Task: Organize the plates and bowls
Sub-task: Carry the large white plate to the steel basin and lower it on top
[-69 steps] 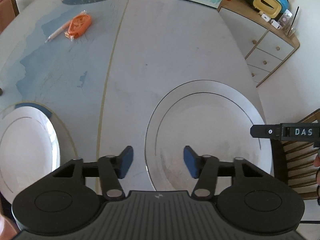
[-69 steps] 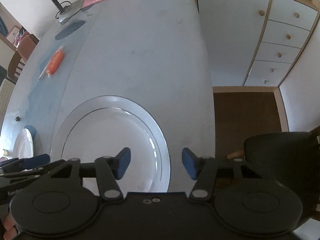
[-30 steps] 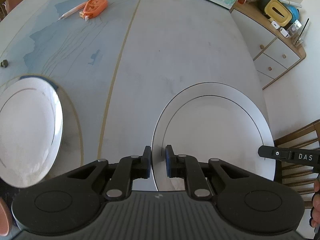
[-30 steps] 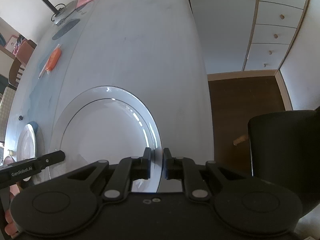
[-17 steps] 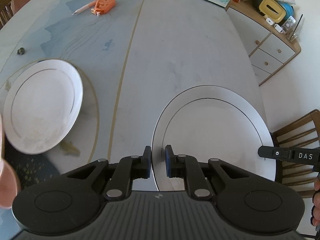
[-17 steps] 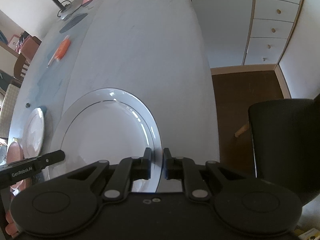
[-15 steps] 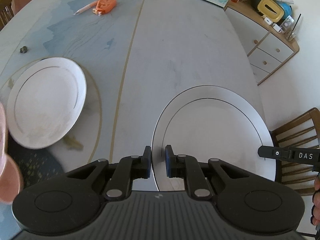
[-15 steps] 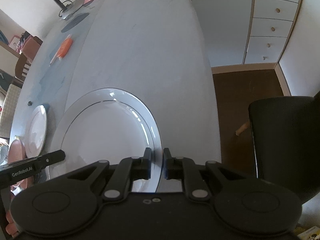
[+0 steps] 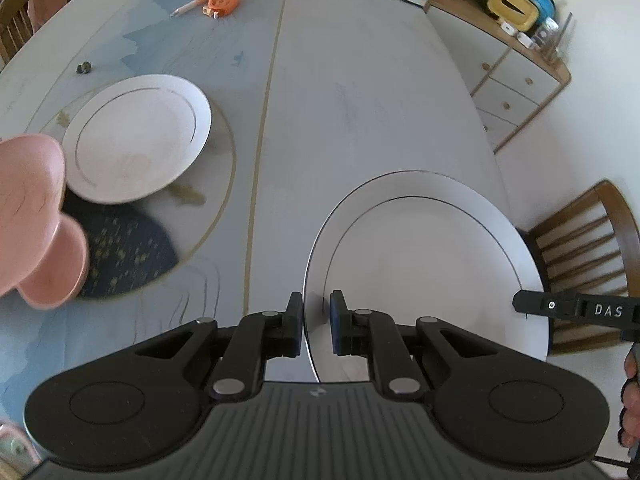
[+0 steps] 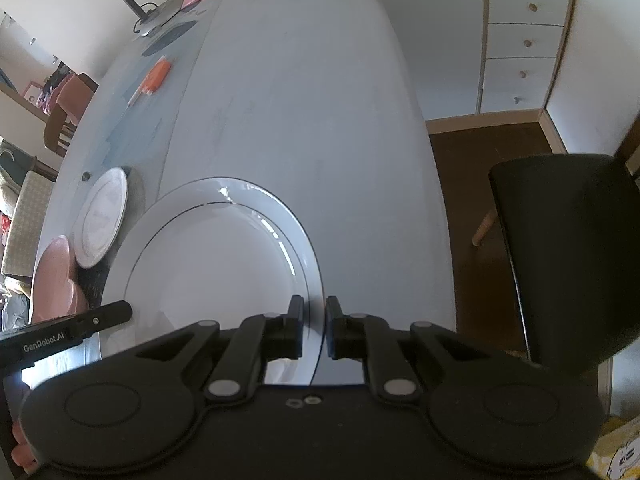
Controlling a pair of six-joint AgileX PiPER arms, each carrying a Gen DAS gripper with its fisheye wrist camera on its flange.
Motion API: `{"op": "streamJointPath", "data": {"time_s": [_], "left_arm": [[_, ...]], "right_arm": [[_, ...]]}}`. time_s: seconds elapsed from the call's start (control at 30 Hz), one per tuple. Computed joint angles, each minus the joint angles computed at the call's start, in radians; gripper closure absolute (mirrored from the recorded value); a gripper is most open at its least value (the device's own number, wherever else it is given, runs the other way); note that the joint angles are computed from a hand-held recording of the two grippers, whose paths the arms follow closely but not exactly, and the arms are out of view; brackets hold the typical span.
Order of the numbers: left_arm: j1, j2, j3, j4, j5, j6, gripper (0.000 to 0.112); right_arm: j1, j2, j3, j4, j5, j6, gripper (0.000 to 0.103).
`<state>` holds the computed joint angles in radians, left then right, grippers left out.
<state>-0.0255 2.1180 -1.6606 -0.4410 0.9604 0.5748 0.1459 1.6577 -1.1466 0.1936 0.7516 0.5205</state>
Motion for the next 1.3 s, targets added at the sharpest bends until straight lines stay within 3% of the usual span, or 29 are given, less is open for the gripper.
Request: {"op": "streamJointPath", "data": {"time_s": [0.33, 0.7, 0.93, 1.3], "left_arm": [[0.092, -0.144, 0.255, -0.051, -0.044, 0.195, 0.100], [0.144, -0.231, 0.420, -0.069, -0.076, 0.327, 0.100], [0.166, -0.244, 0.472, -0.079, -0.100, 0.381, 0.100], [0.174, -0.237, 0.512, -0.090, -0.141, 0.416, 0.100]], "right_arm": [[0.170, -0.153, 0.164, -0.115, -0.029, 0.271, 0.092], [0.341, -0.274, 0.307, -0.230, -0.054, 0.542, 0.092], [0.408, -0.291, 0.346, -0.271, -0.071, 0.626, 0.092], [0.435, -0.284, 0.372, -0.259, -0.094, 0.625, 0.092]]}}
